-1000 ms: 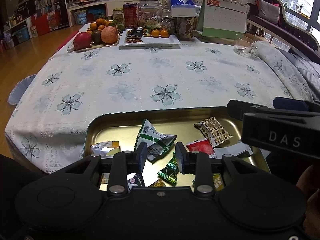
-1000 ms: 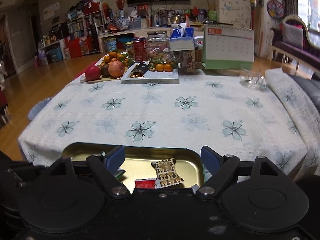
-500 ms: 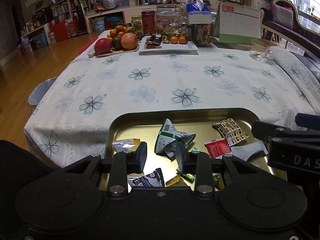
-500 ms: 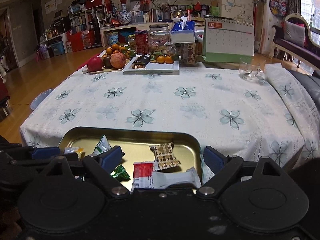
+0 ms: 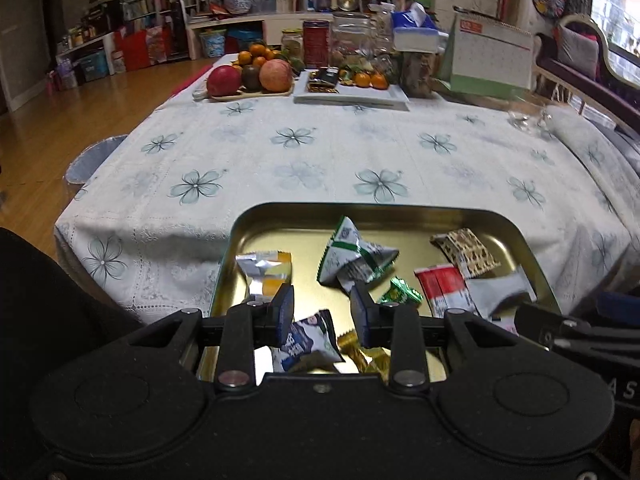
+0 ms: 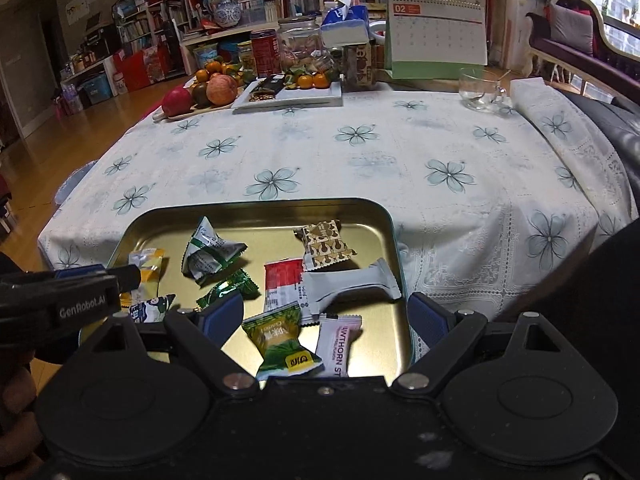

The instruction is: Organize snacks

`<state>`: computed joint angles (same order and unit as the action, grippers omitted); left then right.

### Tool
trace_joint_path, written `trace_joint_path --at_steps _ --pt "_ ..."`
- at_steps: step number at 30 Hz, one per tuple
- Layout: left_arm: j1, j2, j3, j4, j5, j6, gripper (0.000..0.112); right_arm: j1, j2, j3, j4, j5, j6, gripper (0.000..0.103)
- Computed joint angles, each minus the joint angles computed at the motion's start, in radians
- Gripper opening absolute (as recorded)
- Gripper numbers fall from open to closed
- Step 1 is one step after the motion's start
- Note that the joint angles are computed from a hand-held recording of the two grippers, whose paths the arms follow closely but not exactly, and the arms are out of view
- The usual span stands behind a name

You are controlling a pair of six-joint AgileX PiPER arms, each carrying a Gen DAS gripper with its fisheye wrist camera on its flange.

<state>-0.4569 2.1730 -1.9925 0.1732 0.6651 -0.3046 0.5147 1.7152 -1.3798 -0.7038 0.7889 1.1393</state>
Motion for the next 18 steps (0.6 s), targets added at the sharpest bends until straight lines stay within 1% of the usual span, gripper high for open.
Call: trace_joint_path --at_steps 1,3,4,7,12,16,18 --pt "0.003 -0.018 0.035 -0.024 -0.027 0.028 0.045 0.009 0.0 0.004 -0.017 0.009 0.022 0.094" --pt "0.01 -0.062 0.12 -0.056 -0.102 0.039 0.058 0.023 -0.001 0.012 -0.041 0.02 0.058 0.094" --pt "0.005 -0.071 0.138 -0.028 -0.114 0.007 0.059 0.023 0.0 0.012 -0.037 0.019 0.058 0.094" --pt "-0.015 -0.079 0.157 0.096 -0.108 -0.119 0.059 0.024 0.006 0.011 -0.026 0.029 0.053 0.094" --pt "-0.017 -0.072 0.153 0.132 -0.105 -0.153 0.058 0.011 0.014 0.006 -0.015 0.04 0.066 0.096" --pt "-0.006 -0.056 0.131 0.056 -0.082 -0.088 0.058 -0.01 0.013 0.013 0.01 0.029 0.083 0.096" --pt "-0.005 -0.052 0.125 0.048 -0.075 -0.08 0.058 -0.023 0.012 0.016 0.029 0.017 0.082 0.096"
